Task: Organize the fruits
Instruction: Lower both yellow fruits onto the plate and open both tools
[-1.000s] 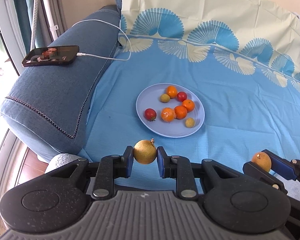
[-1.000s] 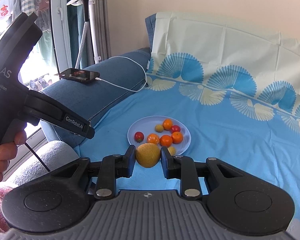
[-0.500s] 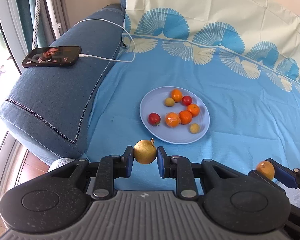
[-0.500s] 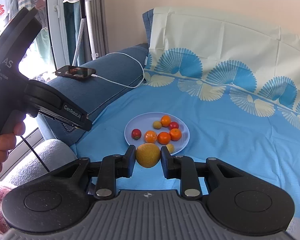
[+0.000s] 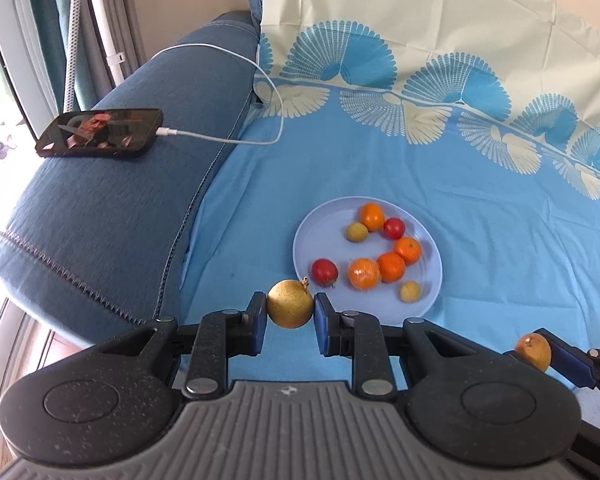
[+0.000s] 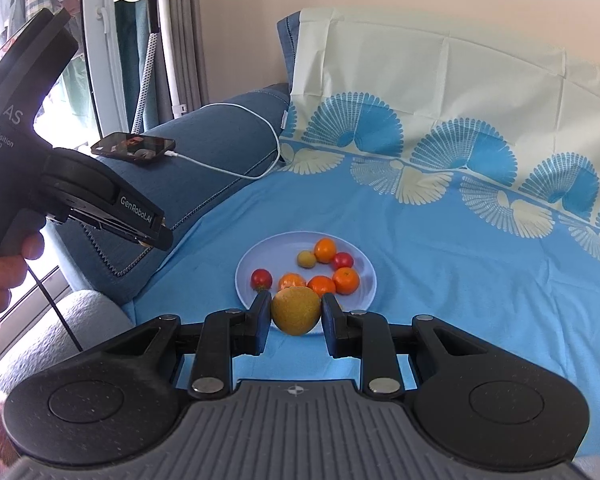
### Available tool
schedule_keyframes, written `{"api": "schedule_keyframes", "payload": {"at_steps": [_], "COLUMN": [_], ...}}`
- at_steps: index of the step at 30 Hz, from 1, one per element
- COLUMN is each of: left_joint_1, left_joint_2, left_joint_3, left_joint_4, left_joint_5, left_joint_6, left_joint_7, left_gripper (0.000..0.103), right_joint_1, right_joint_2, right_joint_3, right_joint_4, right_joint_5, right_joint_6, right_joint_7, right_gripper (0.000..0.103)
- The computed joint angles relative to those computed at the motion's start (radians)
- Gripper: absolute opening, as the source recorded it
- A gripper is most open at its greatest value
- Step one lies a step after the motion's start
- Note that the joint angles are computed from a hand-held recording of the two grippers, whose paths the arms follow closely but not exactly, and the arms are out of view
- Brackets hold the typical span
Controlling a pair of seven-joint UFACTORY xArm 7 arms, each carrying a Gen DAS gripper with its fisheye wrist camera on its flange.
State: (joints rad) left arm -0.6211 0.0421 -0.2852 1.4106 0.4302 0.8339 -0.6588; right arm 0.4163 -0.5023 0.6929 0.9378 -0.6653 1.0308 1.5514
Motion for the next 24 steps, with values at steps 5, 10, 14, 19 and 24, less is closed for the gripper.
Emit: {"api": "schedule_keyframes", "payload": {"at_steps": [5,10,14,19,24], "left_joint_1": [-0.021,-0.062,-0.103,-0.132,-0.149], "left_joint_2": [0.118,0.246,0.358,0.468,0.553], "left_joint_3": [0.019,0.062,0.101,0.146,0.175], "left_joint_4": [0.115,0.247,0.364,0.478,0.564], "left_joint_5": [0.013,0.011,0.005,-0.025,-0.051], "left_joint_6": [0.021,0.041,0.065,0.076,0.059], "left_joint_7": [0.011,0.039,0.071,0.106,0.14], "left_gripper": [0.027,0.027,0.027,0.027,0.027], "right_joint_1": [-0.018,-0.044,-0.056,-0.06,-0.055], "right_joint_2": [0.028,0.075,0.127,0.193,0.257], "right_joint_3": [-0.058,-0.113,-0.156,-0.217,-0.267], "right_joint_4": [-0.029,-0.052,-0.064,-0.069,-0.067], "right_joint_5": [-0.015,-0.051,-0.079,-0.113,-0.167], "right_joint_6": [-0.083,-0.165,-0.219,-0.284,-0.327], "right_joint_7": [-0.009,-0.016,-0.015,-0.021,-0.04], "right_gripper": [0.028,0.028,0.028,0.028,0.028]}}
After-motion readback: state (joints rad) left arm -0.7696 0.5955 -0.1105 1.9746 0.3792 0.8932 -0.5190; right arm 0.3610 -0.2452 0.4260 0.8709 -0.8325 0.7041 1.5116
